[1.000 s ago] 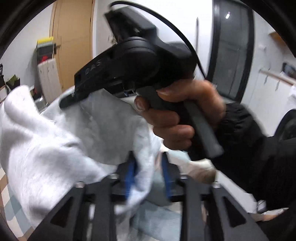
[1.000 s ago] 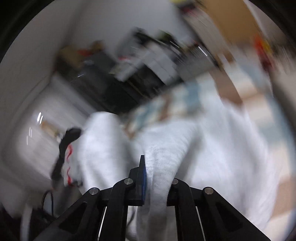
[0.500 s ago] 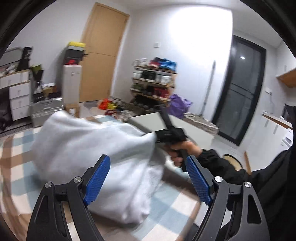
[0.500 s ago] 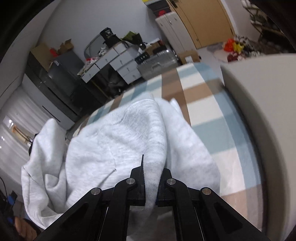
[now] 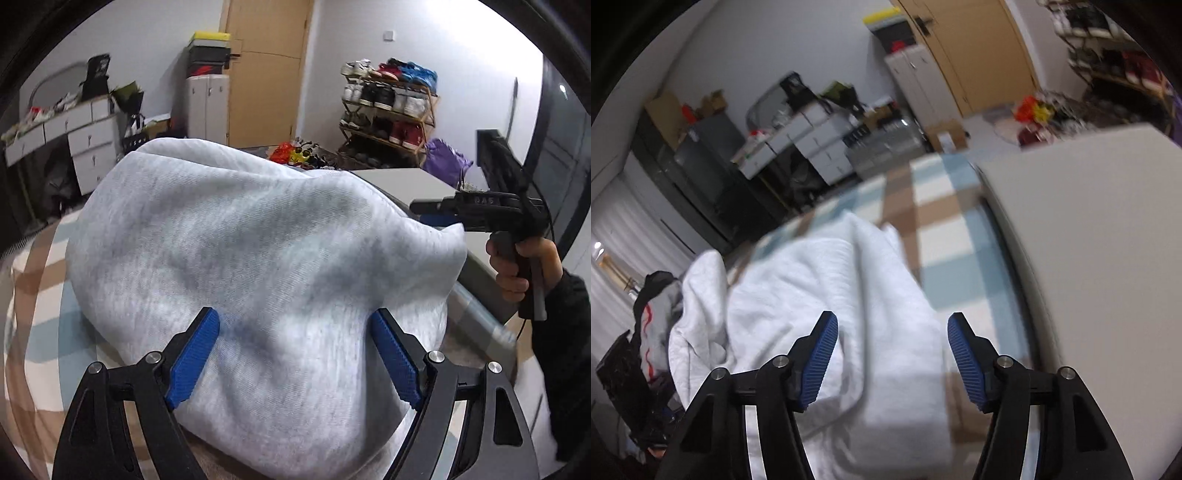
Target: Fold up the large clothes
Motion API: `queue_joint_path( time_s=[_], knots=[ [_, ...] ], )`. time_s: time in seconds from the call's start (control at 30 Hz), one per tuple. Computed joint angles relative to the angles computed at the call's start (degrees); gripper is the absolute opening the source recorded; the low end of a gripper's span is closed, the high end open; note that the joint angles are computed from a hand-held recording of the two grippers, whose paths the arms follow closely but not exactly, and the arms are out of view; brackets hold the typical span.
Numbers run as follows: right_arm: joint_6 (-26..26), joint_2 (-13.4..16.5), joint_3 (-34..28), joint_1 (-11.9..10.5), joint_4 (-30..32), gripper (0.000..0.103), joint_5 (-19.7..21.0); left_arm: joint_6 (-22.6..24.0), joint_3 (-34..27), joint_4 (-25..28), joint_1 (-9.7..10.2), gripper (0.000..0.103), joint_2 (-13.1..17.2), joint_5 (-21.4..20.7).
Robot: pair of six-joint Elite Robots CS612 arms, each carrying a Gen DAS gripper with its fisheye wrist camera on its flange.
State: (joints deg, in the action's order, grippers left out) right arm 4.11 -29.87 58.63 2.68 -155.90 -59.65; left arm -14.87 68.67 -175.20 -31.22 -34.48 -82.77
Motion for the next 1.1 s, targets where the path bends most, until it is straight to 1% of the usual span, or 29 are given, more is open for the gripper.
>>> queue_joint_path(
  time_s=[0.03, 0.07, 0.13, 0.2, 0.27, 0.3, 0.33, 0.4, 0.43, 0.47, 0.53, 0.63, 0.67, 0.7, 0.73, 0.8, 0.83, 0.87, 0.9, 0.93, 1.0, 1.03, 1.07, 1.1],
  knots=[
    [-2.0, 0.6, -0.8, 0.2, 2.9, 0.058, -0.1, -0.1, 0.0, -0.2, 0.12, 0.080, 0.0, -0.5],
    [-3.0, 1.2, -1.5, 0.3, 5.4, 0.047, 1.3, -0.2, 0.0, -0.2, 0.28, 0.080, -0.1, -1.4],
    [-4.5, 2.1, -2.6, 0.4, 9.4, 0.040, 5.6, 0.4, 0.6, -0.4, 0.63, 0.080, -0.5, -2.6],
    [-5.3, 2.1, -2.3, 0.8, 10.2, 0.040, 6.1, 1.7, 0.4, 0.2, 0.96, 0.080, -0.5, -2.7],
    [-6.2, 1.7, -1.3, 0.9, 12.5, 0.041, 10.0, 2.4, 0.5, -0.2, 1.48, 0.080, -0.6, -1.6],
    [-6.8, 1.4, -0.7, 1.0, 13.3, 0.041, 10.9, 2.4, 1.0, -1.3, 1.98, 0.080, -0.4, -1.7],
    [-8.2, 0.4, 1.1, 1.3, 14.8, 0.041, 12.5, 2.2, 1.6, -2.6, 2.32, 0.080, -0.5, -1.9],
    [-13.2, -1.5, 4.0, 2.1, 17.0, 0.041, 13.4, 1.6, 2.4, -4.5, 2.87, 0.080, -0.5, -2.9],
    [-14.6, -2.0, 4.9, 2.4, 17.7, 0.042, 13.4, 1.2, 2.7, -4.7, 3.07, 0.080, -0.5, -3.1],
    [-14.4, -2.7, 6.0, 2.6, 17.0, 0.043, 12.9, 1.1, 2.8, -4.9, 3.06, 0.080, -0.4, -3.2],
    [-10.6, -4.3, 8.3, 2.8, 11.5, 0.046, 9.6, 1.1, 2.4, -5.1, 2.95, 0.080, 0.1, -3.7],
    [-3.8, -5.7, 11.4, 2.0, 0.8, 0.046, 9.2, 1.4, 2.9, -5.9, 2.54, 0.080, 0.0, -3.0],
    [-1.3, -6.0, 12.2, 1.8, -3.7, 0.047, 9.0, 0.9, 3.0, -6.2, 2.46, 0.080, 0.0, -3.0],
    [0.5, -6.1, 12.6, 1.7, -7.2, 0.049, 9.0, 0.5, 3.6, -6.9, 2.60, 0.080, -0.2, -3.4],
    [1.7, -5.9, 12.5, 1.7, -9.1, 0.053, 8.8, -0.2, 3.6, -7.5, 2.72, 0.080, -0.1, -3.9],
    [2.5, -6.1, 12.0, 1.9, -11.3, 0.053, 6.8, -1.4, 4.3, -8.4, 2.96, 0.080, -0.4, -4.3],
    [3.9, -6.0, 12.0, 1.9, -14.4, 0.054, 6.3, -1.7, 4.5, -8.7, 3.02, 0.080, -0.5, -4.3],
    [5.1, -5.7, 11.9, 1.9, -16.6, 0.056, 6.5, -2.5, 4.8, -9.3, 3.06, 0.080, -0.6, -4.5],
    [5.3, -5.4, 11.3, 1.9, -16.7, 0.060, 6.8, -3.1, 5.1, -10.0, 3.16, 0.080, -0.7, -5.2],
    [5.4, -4.8, 10.1, 2.3, -15.6, 0.061, 6.7, -3.5, 5.3, -10.6, 3.28, 0.080, -0.8, -5.8],
    [5.3, -3.3, 7.3, 2.9, -11.7, 0.061, 6.9, -5.5, 5.4, -12.5, 3.64, 0.080, -0.7, -7.5],
    [4.8, -2.1, 5.0, 3.4, -8.4, 0.061, 6.6, -7.9, 5.3, -14.0, 3.94, 0.080, -0.5, -8.6],
    [4.5, -1.7, 3.9, 3.8, -6.0, 0.061, 5.1, -11.1, 5.1, -15.6, 4.31, 0.080, -0.3, -9.7],
    [4.6, -1.5, 3.9, 3.9, -5.1, 0.061, 4.3, -13.6, 4.8, -16.6, 4.62, 0.080, -0.1, -10.7]
  ],
)
